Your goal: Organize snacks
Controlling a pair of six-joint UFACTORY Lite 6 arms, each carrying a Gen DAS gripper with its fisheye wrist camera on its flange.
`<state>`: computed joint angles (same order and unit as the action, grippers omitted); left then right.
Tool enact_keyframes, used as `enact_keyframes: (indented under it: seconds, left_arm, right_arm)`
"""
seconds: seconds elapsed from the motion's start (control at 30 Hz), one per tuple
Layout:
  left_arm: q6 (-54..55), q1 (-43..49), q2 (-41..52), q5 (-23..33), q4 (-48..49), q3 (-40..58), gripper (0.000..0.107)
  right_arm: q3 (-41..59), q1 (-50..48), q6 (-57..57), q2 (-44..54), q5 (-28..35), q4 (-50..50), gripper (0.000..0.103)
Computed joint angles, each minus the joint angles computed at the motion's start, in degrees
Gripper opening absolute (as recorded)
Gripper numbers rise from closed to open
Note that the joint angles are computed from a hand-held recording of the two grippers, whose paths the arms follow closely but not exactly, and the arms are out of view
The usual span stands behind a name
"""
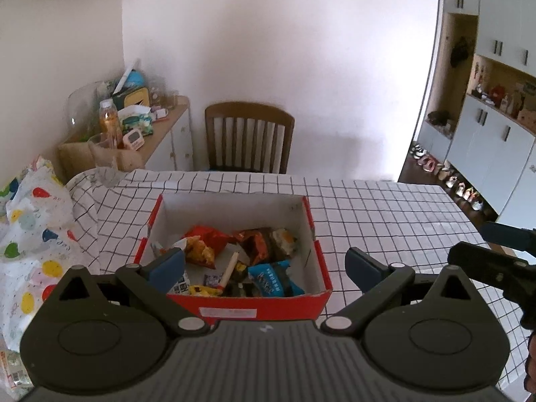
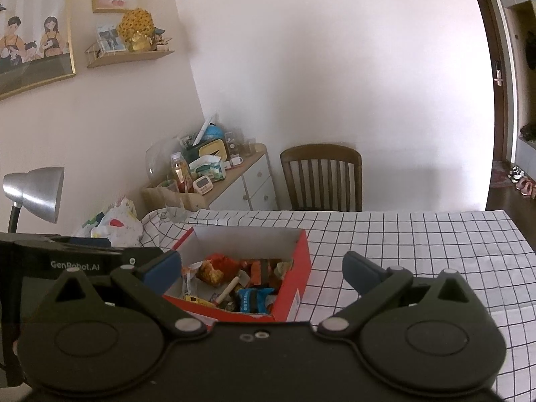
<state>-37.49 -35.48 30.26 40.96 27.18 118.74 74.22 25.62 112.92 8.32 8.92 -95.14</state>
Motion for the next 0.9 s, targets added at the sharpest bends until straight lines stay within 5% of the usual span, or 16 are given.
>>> enact_keyframes:
  seconds: [0.9]
  left_arm:
    - [-0.71,-0.01,1.32,5.45,0.22,4.32,0.102]
  right_arm:
    - [1.43,-0.67,-9.61,0.23,-2.06,9.71,0.103]
